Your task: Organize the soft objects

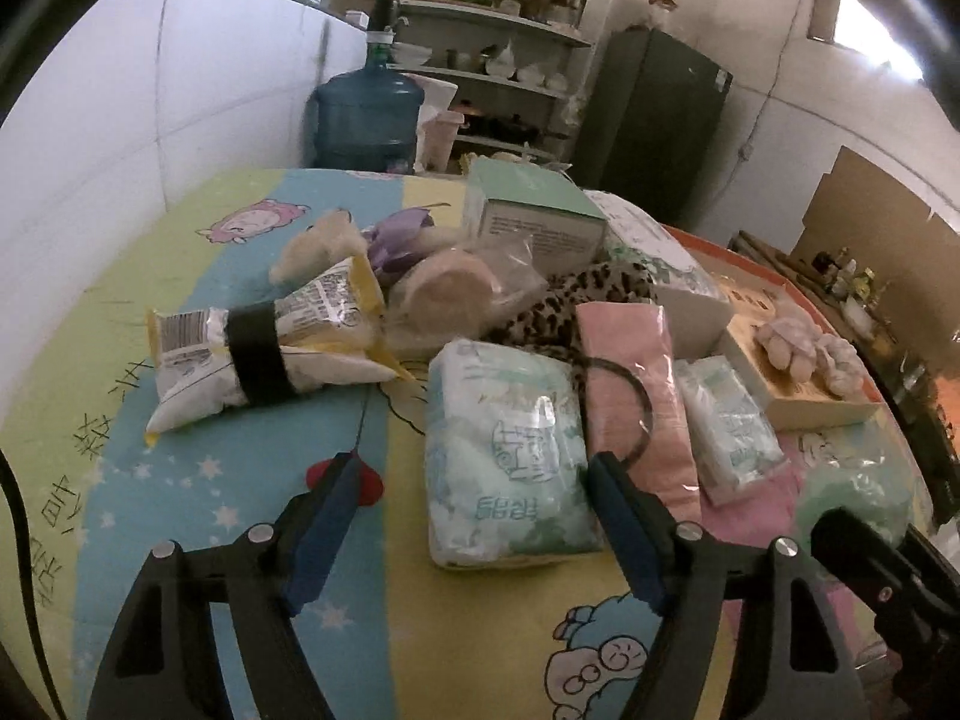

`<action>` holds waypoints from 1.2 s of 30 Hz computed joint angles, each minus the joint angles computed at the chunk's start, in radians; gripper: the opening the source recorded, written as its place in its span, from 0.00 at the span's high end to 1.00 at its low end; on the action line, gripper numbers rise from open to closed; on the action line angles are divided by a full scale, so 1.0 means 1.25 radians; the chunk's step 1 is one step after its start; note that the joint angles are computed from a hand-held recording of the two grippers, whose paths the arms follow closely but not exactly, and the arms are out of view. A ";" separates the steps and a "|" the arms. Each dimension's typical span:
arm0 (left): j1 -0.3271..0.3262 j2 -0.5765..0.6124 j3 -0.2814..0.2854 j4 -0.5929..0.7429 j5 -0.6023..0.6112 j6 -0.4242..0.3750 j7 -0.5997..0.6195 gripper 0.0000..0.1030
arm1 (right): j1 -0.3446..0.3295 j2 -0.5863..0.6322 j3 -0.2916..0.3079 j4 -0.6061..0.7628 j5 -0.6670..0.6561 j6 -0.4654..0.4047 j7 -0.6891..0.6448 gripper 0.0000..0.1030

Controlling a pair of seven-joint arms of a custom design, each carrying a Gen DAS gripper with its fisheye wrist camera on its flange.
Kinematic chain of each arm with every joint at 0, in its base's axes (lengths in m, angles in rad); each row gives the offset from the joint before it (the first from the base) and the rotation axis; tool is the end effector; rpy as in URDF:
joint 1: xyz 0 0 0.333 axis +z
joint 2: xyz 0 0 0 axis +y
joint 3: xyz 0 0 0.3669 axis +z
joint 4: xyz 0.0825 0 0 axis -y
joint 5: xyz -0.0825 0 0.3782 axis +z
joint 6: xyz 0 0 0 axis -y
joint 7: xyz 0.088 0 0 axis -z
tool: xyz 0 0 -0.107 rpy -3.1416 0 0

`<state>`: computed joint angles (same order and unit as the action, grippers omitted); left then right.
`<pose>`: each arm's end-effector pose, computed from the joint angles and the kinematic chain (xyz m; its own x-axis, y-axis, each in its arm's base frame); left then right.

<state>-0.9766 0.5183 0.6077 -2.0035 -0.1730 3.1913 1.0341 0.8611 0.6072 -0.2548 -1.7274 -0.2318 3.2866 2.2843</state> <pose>0.6126 -0.2794 0.3779 0.0795 -0.9752 0.2064 -0.7012 -0.2018 -0.6838 0.5707 0.4763 0.4001 0.3726 -0.8886 -0.2675 -0.6283 -0.0294 -0.7774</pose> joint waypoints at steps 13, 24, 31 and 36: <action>0.097 -0.039 -0.135 -0.038 -0.086 0.097 0.114 0.59 | -0.034 -0.004 0.041 -0.015 0.016 0.024 -0.019 0.47; -0.078 -0.048 0.025 -0.066 -0.229 0.121 0.214 0.59 | -0.038 -0.008 0.049 -0.025 0.044 0.050 -0.050 0.47; -0.096 -0.061 0.026 -0.057 -0.292 0.146 0.292 0.59 | -0.011 -0.017 0.017 -0.043 0.086 0.072 -0.077 0.47; -0.114 -0.058 0.029 -0.037 -0.342 0.149 0.345 0.59 | -0.002 -0.027 0.007 -0.057 0.116 0.086 -0.104 0.47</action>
<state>-1.1186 0.4452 0.6445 -2.0493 -0.6007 3.3782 1.4654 0.8583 0.5735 -0.2461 -1.7988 -0.0872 3.3939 2.1537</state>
